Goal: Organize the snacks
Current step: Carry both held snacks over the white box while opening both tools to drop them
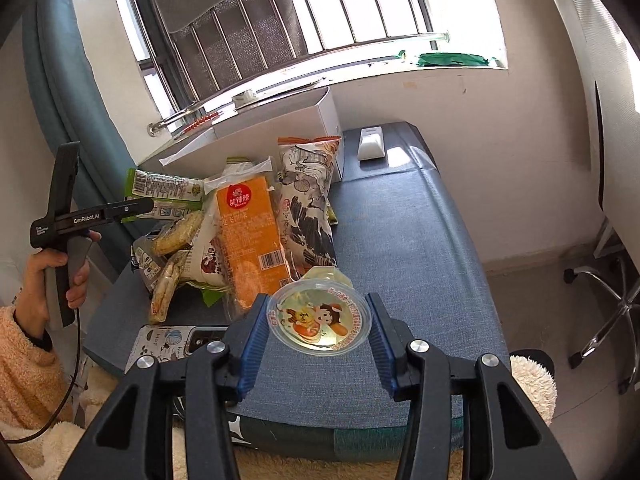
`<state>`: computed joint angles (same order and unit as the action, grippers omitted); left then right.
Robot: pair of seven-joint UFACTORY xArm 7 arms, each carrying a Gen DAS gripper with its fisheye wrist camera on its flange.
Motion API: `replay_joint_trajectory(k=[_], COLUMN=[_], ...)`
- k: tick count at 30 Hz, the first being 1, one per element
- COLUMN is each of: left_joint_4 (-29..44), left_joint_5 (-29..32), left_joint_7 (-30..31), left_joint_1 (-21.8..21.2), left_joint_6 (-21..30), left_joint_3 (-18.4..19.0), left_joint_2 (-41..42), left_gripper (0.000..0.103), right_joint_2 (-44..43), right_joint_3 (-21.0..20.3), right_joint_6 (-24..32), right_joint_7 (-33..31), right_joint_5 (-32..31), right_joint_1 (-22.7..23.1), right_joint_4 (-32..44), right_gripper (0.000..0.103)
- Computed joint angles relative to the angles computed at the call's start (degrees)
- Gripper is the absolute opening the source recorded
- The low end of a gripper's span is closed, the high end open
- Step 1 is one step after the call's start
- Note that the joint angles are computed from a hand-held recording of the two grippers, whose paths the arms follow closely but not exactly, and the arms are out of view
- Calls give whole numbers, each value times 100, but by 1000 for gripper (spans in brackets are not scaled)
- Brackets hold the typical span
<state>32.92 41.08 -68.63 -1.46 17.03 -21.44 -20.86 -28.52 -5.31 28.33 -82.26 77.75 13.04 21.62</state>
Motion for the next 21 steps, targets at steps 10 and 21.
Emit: replay_joint_trajectory(k=[10, 21], left_joint_4=[52, 187], left_joint_5=[871, 1047], left_joint_7=[-335, -600], left_joint_1=[-47, 1571], left_joint_6=[-49, -947], left_joint_3=[25, -748], left_joint_2=[-50, -1370], left_gripper=[13, 13], right_joint_2=[-33, 904], right_joint_3=[-55, 529], right_joint_6=[253, 185], right_joint_7=[46, -26], right_joint_5=[-35, 533], right_joint_1=[0, 369], right_joint_4=[118, 1822], right_gripper=[51, 51])
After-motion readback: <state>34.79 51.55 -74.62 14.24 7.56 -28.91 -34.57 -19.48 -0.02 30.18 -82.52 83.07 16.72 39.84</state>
